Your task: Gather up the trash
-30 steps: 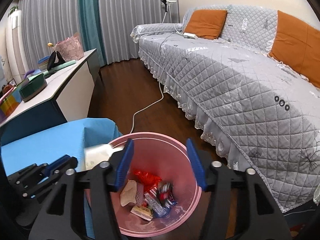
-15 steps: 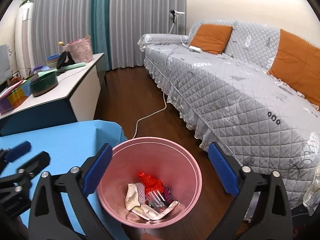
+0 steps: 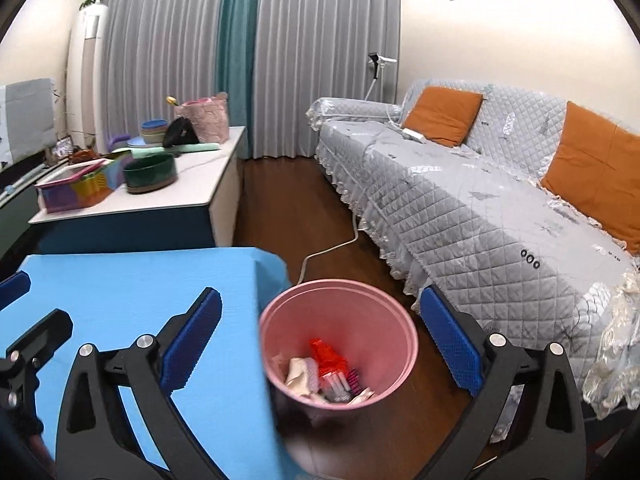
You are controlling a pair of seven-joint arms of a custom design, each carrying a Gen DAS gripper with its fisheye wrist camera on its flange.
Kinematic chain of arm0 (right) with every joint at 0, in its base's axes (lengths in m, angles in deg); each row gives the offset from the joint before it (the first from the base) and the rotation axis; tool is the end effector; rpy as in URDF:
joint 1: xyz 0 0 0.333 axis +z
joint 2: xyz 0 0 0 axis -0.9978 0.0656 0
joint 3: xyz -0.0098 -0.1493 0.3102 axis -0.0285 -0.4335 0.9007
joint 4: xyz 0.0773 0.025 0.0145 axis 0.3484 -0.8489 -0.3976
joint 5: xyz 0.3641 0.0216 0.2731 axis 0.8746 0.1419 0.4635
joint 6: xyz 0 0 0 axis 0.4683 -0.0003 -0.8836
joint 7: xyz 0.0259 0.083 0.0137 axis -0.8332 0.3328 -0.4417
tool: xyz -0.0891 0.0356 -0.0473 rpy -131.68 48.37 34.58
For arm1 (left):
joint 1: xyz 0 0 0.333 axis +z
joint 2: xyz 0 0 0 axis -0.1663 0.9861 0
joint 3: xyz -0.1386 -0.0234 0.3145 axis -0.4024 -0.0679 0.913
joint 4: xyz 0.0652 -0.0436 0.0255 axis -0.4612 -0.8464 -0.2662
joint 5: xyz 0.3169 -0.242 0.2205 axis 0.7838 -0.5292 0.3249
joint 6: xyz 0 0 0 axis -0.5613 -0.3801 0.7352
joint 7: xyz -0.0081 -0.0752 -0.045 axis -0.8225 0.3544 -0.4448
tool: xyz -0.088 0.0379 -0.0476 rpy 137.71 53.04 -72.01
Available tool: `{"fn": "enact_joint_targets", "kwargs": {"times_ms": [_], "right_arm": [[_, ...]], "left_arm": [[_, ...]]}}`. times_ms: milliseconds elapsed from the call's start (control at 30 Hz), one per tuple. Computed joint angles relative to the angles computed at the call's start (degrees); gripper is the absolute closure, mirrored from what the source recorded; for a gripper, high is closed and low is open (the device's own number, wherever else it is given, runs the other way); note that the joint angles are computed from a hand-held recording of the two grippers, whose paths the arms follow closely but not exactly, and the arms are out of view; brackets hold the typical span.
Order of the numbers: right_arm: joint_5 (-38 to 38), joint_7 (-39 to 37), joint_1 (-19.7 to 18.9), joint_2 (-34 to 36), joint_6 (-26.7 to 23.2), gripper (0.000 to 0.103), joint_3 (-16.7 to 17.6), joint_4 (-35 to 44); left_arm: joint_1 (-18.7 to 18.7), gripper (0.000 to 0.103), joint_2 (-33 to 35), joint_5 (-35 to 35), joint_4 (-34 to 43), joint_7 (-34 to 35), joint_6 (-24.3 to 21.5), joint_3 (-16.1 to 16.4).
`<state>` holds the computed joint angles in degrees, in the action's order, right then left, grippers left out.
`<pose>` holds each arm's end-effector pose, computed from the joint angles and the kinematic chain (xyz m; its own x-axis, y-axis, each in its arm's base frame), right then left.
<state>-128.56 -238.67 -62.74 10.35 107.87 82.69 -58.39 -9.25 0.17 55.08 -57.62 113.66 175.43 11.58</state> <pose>0.4297 0.3564 0.5179 -0.2162 -0.9763 -0.0082 -0.4530 0.1077 -0.8850 0.4396 -0.2380 0.5183 -0.2999 -0.9527 0.0494 -0.4449 0.0939 -0.8907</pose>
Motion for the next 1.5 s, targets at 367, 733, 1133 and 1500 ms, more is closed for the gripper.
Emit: {"fn": "enact_joint_targets", "kwargs": {"times_ms": [367,733,1133,1500], "right_arm": [[1.3,2.8,4.7,-0.2,-2.3,0.005,4.1,-0.9],[0.6,5.4,9.4,2.4,-6.5,0.005,5.1,-0.1],[0.1,4.9,10.7,4.3,-6.3,0.005,3.4,0.3],[0.4,4.1,11.0,5.7,-5.4,0.005,2.6,1.2]], "left_arm": [[1.2,0.008,-15.3,0.7,-11.5,-4.9,-3.9,1.6],[1.2,0.008,-24.8,2.7,-18.6,-13.0,-10.5,1.9],[2.4,0.008,-24.1,7.6,-19.2,-16.7,-10.6,1.0],[2.1,0.008,-22.3,8.9,-18.7,-19.0,-11.8,1.8]]}}
